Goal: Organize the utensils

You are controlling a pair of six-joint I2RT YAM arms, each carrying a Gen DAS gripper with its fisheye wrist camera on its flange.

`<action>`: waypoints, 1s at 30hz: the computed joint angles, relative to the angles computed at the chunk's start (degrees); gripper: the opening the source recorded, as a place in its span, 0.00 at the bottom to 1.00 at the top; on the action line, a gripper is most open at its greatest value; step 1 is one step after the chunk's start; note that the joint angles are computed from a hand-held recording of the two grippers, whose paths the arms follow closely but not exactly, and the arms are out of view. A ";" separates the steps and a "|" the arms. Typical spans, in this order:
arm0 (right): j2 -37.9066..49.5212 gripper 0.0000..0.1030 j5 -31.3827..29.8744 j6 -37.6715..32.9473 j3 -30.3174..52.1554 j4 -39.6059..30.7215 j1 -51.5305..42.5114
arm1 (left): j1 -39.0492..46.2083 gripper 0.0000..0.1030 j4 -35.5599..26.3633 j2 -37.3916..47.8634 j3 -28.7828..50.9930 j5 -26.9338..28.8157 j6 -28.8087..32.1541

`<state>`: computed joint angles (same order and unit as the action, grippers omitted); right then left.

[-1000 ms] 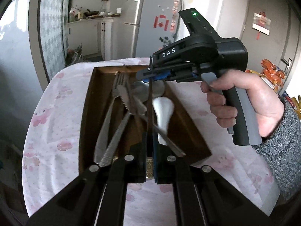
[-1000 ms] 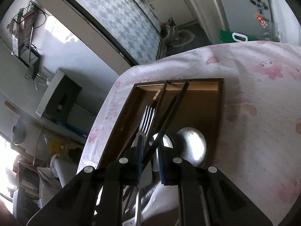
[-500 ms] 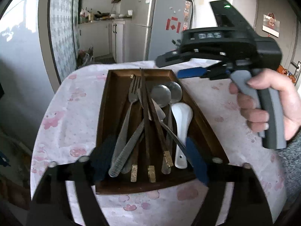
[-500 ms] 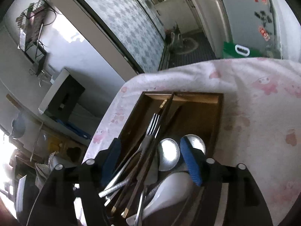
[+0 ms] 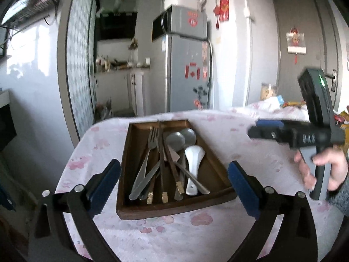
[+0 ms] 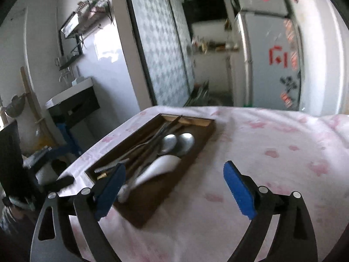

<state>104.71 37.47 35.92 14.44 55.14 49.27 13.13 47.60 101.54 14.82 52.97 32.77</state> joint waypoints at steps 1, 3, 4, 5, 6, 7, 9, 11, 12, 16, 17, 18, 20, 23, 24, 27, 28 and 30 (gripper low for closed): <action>0.64 0.90 2.12 0.06 -1.23 1.62 1.90 | 1.01 0.97 4.55 0.87 -1.70 1.15 -1.07; 1.61 0.91 7.01 0.89 -2.41 2.47 5.39 | 2.65 0.97 10.77 2.08 -4.12 3.11 -1.80; 2.39 0.92 10.24 1.51 -2.97 3.36 7.91 | 3.74 0.97 14.92 2.86 -5.39 4.63 -2.88; 3.54 0.93 13.34 1.89 -3.37 4.66 10.18 | 4.56 0.97 16.08 3.05 -5.71 6.09 -3.26; 5.35 0.95 16.75 1.83 -3.64 6.63 12.31 | 5.28 0.97 14.98 2.72 -5.58 7.47 -3.01; 6.20 0.96 19.80 2.24 -3.79 7.13 14.11 | 4.95 0.97 10.56 1.24 -4.74 7.38 -1.93; 8.51 0.97 25.40 2.48 -5.18 11.99 17.40 | 3.16 0.97 15.63 1.97 -6.29 2.84 -4.17; 7.70 0.97 26.61 4.22 -4.64 8.43 16.95 | 3.22 0.97 15.80 2.17 -6.31 2.87 -4.41; 6.63 0.97 26.35 5.69 -3.77 4.55 16.56 | 3.78 0.97 14.14 2.08 -5.79 4.07 -3.54; 5.57 0.97 26.96 6.61 -1.33 -2.52 16.56 | 3.85 0.97 14.24 1.95 -6.20 4.15 -3.13; 5.97 0.97 28.01 5.68 -0.80 -2.71 17.22 | 3.67 0.97 15.14 2.06 -6.50 3.69 -3.69; 5.80 0.97 29.12 6.32 -0.39 -4.13 18.28 | 3.92 0.97 16.20 3.02 -6.57 3.71 -3.76; 5.61 0.97 28.91 6.94 -0.91 -3.90 18.06 | 4.07 0.97 17.43 3.45 -7.22 3.58 -3.94; 4.50 0.97 31.02 11.63 1.65 -12.24 20.79 | 4.44 0.97 18.00 3.77 -7.43 3.68 -4.10; 4.31 0.97 30.80 11.41 1.30 -11.74 20.59 | 4.62 0.97 18.09 3.79 -7.60 3.79 -4.00; 4.20 0.97 30.56 10.81 0.95 -10.91 20.27 | 5.09 0.97 17.36 3.69 -7.56 4.46 -3.29; 3.94 0.97 30.67 11.26 0.99 -11.60 20.45 | 5.10 0.97 17.45 3.73 -7.60 4.42 -3.30; 4.17 0.97 30.57 10.87 1.00 -11.04 20.28 | 5.13 0.97 17.42 3.75 -7.60 4.45 -3.25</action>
